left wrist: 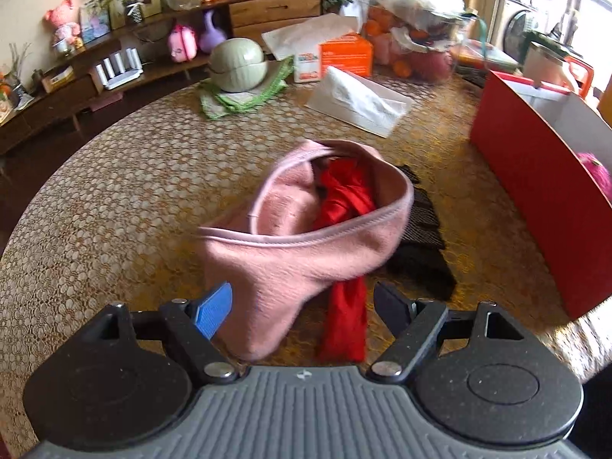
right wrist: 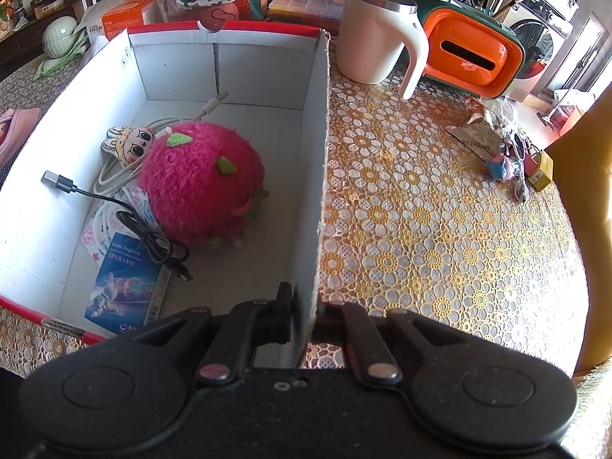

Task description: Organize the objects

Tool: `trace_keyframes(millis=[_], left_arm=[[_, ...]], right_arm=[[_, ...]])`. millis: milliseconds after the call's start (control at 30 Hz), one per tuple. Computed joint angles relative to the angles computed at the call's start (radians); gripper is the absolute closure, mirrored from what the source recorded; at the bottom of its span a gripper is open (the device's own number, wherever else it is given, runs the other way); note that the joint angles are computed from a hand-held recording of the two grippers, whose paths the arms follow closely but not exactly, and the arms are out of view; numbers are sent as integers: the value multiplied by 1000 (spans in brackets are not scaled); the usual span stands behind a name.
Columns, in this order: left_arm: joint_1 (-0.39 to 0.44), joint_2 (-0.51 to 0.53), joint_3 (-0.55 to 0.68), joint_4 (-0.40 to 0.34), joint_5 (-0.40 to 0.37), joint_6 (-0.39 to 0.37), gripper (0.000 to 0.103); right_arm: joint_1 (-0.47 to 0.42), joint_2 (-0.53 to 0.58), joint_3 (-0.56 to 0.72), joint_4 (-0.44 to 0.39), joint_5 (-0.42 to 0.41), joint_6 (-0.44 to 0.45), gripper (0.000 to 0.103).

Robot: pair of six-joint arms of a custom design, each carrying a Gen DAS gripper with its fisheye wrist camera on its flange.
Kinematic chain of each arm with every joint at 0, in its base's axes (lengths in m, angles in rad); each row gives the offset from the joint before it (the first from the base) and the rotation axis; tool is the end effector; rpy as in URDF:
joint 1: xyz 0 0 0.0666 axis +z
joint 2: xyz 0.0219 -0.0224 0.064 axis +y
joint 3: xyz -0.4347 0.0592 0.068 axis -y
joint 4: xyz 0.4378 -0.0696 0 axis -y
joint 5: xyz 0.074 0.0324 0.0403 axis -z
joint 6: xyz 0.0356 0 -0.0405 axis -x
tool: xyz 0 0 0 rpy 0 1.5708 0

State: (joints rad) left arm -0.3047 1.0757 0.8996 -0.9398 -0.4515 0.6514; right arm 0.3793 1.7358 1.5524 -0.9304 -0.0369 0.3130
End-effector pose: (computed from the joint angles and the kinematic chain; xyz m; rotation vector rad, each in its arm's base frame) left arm 0.3409 -0.0914 0.3734 -0.5680 2.4652 0.2461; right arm 0.5933 0.2375 0.3700 -0.9219 2.5220 0.0702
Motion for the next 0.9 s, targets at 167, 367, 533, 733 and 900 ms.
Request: trace_keyframes(millis=[167, 367, 533, 733, 900], left_arm=[[68, 20, -13, 31, 62, -28, 22], [122, 54, -27, 54, 135, -39, 22], [140, 54, -34, 74, 160, -26, 22], [168, 30, -47, 101, 224, 10, 49], [171, 13, -51, 94, 212, 36, 75]], right_arm=[[2, 3, 5, -3, 5, 0, 96], [2, 7, 9, -7, 6, 2, 96], [3, 7, 8, -6, 7, 1, 96], [2, 7, 8, -5, 7, 1, 96], [2, 8, 8, -5, 7, 0, 96]])
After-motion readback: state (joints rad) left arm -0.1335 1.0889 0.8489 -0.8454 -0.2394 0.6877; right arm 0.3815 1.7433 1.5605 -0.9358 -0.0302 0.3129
